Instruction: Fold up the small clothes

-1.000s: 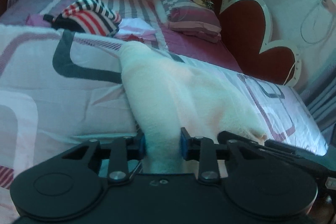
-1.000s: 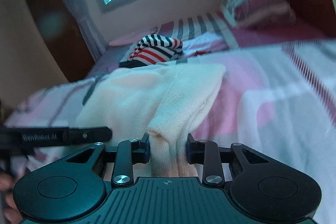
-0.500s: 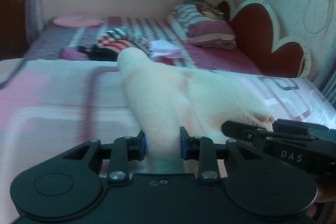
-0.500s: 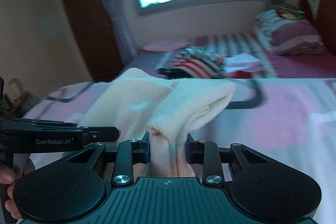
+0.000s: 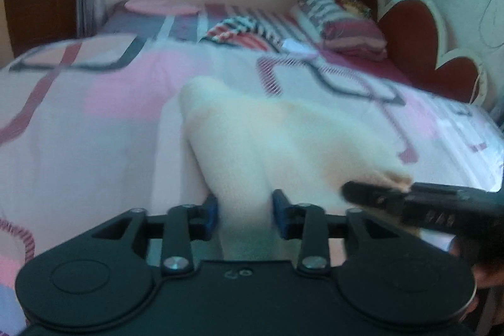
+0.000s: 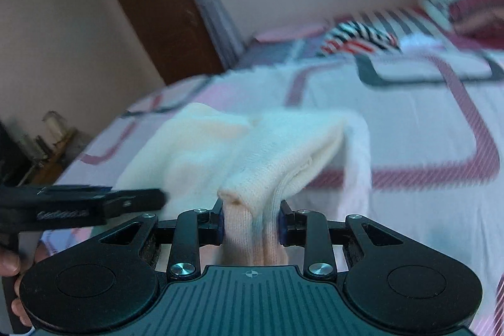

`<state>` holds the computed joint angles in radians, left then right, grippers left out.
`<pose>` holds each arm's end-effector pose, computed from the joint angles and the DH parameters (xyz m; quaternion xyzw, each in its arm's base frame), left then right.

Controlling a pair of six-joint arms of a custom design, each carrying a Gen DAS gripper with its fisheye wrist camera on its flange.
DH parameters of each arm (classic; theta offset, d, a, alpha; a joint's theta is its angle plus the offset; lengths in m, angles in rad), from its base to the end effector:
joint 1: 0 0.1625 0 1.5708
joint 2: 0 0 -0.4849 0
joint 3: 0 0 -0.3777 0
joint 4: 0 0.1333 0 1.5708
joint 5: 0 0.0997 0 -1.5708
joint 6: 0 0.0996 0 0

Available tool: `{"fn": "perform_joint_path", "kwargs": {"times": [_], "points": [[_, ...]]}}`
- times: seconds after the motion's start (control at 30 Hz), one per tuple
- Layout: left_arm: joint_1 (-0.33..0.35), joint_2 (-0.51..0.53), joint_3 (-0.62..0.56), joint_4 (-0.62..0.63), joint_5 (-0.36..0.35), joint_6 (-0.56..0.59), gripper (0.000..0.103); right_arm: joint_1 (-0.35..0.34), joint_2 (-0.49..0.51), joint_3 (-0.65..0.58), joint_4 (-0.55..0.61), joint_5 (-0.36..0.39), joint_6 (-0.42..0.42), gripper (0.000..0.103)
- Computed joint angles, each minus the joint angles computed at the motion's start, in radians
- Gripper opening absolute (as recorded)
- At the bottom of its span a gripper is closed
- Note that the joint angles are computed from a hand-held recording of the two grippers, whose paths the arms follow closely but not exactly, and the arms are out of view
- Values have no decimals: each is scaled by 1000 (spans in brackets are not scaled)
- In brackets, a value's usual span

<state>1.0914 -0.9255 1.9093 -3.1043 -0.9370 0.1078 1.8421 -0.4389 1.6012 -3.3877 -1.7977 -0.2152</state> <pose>-0.1189 -0.6457 0.2191 0.1837 0.8999 -0.3089 0.2471 0.3017 -0.6708 0.0056 0.1913 -0.9219 0.3223 0.0982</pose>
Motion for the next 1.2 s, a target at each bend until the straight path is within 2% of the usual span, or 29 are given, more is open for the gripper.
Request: {"fn": "perform_joint_path", "kwargs": {"times": [0.03, 0.1, 0.17, 0.2, 0.27, 0.33, 0.43, 0.53, 0.6, 0.7, 0.8, 0.9, 1.07, 1.2], "points": [[8, 1, 13, -35, 0, -1, 62, -13, 2, 2, 2, 7, 33, 30], [14, -8, 45, -96, 32, -11, 77, -51, -7, 14, 4, 67, 112, 32], [27, -25, 72, -121, 9, -26, 77, -77, -16, 27, 3, 124, 185, 32], [32, -31, 80, -118, -2, -34, 75, -81, -20, 26, 8, 128, 189, 32], [30, -39, 99, -117, 2, -21, 74, -75, -17, 21, 3, 106, 158, 32], [21, -59, 125, -121, 9, -18, 63, -68, -23, 27, -4, 86, 143, 35], [0, -111, 194, -133, 10, -44, 53, -48, -53, 48, 33, 54, 103, 38], [-14, -141, 236, -118, 11, -74, 52, -17, -95, 137, -8, 21, 43, 38], [-19, -158, 260, -99, 5, -112, 52, -6, -125, 202, -20, 22, 32, 38], [-33, -176, 298, -95, 15, -148, 52, 23, -141, 269, -32, -27, 8, 38], [-41, -188, 322, -81, 11, -187, 53, 47, -119, 284, -31, -119, 17, 38], [-56, -188, 340, -75, 32, -195, 53, 55, -97, 278, -40, -170, 53, 38], [-69, -190, 344, -48, 58, -216, 54, 69, -93, 280, -42, -211, 65, 38], [-72, -187, 334, -21, 72, -219, 55, 72, -98, 285, -34, -215, 73, 38]]}}
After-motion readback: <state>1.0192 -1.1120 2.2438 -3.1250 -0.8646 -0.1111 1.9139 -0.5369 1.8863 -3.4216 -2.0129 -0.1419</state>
